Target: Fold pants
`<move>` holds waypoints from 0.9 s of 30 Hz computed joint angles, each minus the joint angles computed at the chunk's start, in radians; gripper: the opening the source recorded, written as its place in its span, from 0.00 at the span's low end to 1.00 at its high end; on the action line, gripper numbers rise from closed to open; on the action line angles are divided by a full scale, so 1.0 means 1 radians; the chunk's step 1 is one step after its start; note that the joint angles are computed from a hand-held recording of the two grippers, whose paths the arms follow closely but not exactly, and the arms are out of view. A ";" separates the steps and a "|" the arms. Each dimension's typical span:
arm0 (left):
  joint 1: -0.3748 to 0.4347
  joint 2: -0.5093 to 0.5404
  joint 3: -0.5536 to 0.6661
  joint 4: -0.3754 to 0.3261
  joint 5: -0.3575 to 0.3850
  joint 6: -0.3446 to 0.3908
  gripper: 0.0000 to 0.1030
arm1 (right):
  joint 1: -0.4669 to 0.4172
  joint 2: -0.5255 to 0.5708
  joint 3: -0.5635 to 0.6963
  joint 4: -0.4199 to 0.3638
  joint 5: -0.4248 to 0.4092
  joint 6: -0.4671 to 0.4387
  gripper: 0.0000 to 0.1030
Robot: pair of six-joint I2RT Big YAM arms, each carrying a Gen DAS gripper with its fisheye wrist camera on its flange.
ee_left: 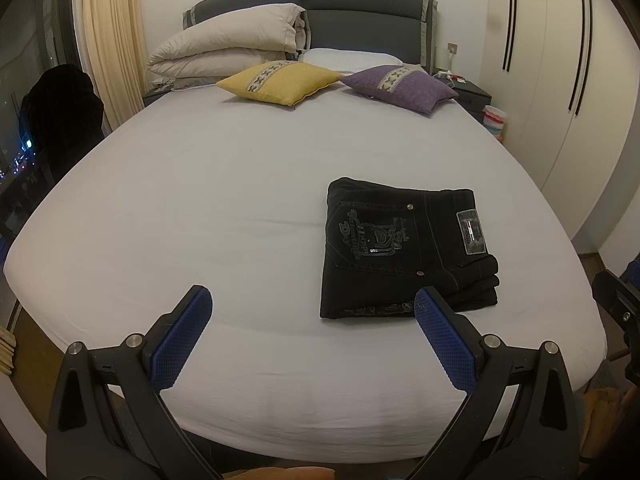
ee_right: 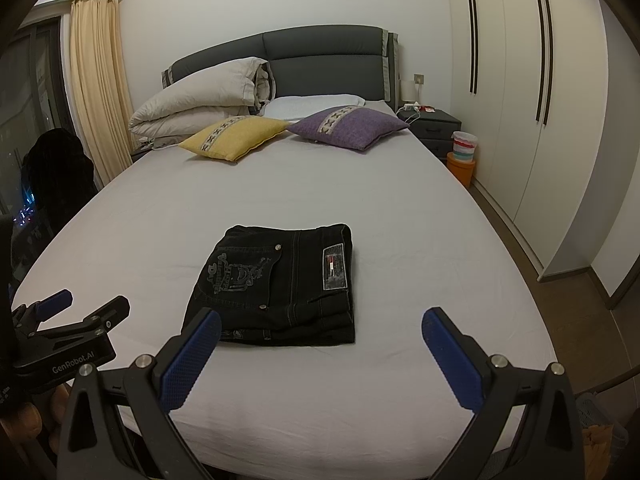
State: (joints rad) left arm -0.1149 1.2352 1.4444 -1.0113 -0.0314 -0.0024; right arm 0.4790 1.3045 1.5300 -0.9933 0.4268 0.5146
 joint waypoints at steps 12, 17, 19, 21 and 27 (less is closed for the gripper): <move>-0.001 -0.001 -0.001 0.002 0.000 -0.001 1.00 | -0.002 0.002 0.005 -0.004 -0.003 -0.002 1.00; -0.003 0.000 -0.002 0.003 -0.003 -0.001 1.00 | -0.001 -0.002 -0.003 -0.001 -0.003 -0.001 1.00; -0.003 0.000 -0.001 0.001 -0.002 -0.002 1.00 | -0.001 -0.003 -0.004 -0.001 -0.003 0.000 1.00; -0.005 0.000 -0.001 0.001 -0.004 -0.003 1.00 | 0.000 -0.007 -0.013 0.002 -0.002 0.001 1.00; -0.006 0.001 0.000 0.000 -0.004 -0.002 1.00 | -0.003 -0.005 -0.009 0.000 -0.005 -0.002 1.00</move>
